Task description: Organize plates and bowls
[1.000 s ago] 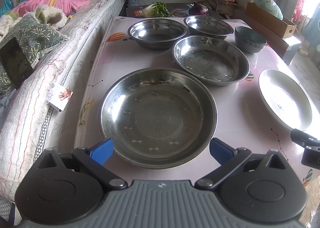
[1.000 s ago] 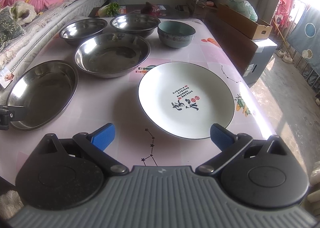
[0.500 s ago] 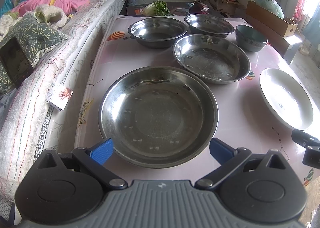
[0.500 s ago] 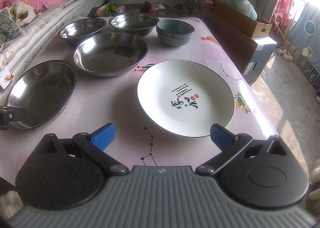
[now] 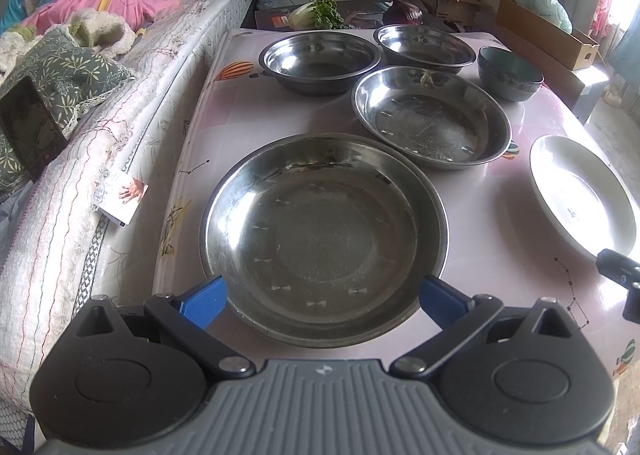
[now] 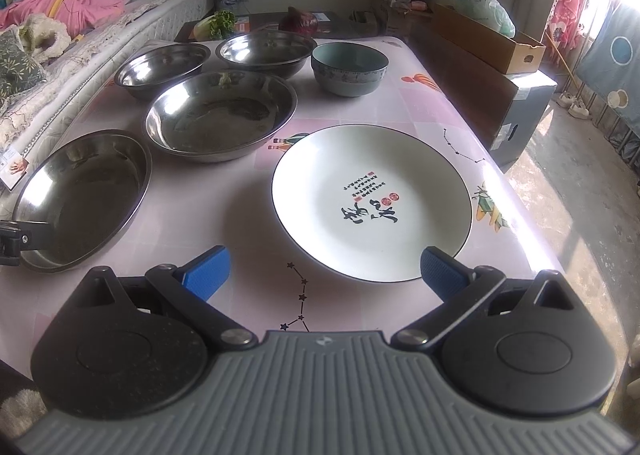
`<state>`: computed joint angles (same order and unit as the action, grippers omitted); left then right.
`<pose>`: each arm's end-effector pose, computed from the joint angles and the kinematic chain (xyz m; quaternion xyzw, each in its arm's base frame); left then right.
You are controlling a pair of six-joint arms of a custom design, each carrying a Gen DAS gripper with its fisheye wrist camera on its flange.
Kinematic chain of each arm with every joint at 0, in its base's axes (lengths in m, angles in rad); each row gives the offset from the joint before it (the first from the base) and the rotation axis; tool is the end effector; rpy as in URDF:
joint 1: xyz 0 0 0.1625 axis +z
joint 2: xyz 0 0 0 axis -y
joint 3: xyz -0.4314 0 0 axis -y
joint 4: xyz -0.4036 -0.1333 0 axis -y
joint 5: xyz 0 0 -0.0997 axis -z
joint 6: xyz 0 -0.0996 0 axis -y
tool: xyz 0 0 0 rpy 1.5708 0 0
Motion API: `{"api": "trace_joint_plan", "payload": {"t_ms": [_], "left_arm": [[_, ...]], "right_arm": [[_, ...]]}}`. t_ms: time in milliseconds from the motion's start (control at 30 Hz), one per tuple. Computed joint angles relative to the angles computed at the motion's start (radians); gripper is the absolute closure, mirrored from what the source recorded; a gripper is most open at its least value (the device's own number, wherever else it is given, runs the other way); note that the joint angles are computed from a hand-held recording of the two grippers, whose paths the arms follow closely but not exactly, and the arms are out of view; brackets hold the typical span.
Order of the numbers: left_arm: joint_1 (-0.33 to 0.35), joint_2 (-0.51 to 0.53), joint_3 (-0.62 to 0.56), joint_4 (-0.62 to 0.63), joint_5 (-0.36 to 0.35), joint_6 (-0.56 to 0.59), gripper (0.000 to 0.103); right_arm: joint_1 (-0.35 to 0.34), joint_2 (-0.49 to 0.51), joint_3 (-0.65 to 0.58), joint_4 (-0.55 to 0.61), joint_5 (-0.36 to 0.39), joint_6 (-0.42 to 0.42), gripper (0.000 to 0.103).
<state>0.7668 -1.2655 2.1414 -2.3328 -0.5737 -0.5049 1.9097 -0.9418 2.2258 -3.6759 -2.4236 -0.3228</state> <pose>-0.1959 -0.4900 0.1989 0.1576 0.8630 -0.2509 0.4092 0.2158 -0.4370 0.1525 0.1151 -0.8431 0.3664 0.3763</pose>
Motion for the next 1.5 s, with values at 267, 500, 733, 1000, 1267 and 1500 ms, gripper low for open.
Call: {"api": "trace_joint_plan", "payload": {"t_ms": [267,500,733,1000,1267,1500], "left_arm": [[0.035,0.052,-0.046,-0.232,0.046,0.178,0.000],[0.083,0.121,-0.118,-0.469,0.053,0.380,0.000],[0.181,0.219,-0.279,-0.548,0.025,0.525,0.000],[0.291,0.326,-0.481,-0.637,-0.143,0.706,0.001],[0.368,0.455,-0.729,-0.389,-0.147,0.646,0.027],[0.383,0.496,-0.786,-0.260,-0.128,0.588,0.059]], "right_arm": [[-0.025,0.018,-0.054,-0.204,0.162,-0.198,0.001],[-0.070,-0.021,-0.122,-0.122,0.422,-0.291,0.001],[-0.100,-0.011,-0.343,0.217,0.601,-0.207,0.001],[-0.118,0.228,-0.790,0.646,0.599,-0.119,0.003],[-0.148,0.403,-1.042,0.879,0.555,-0.029,0.046],[-0.154,0.458,-1.128,0.957,0.504,-0.010,0.071]]}}
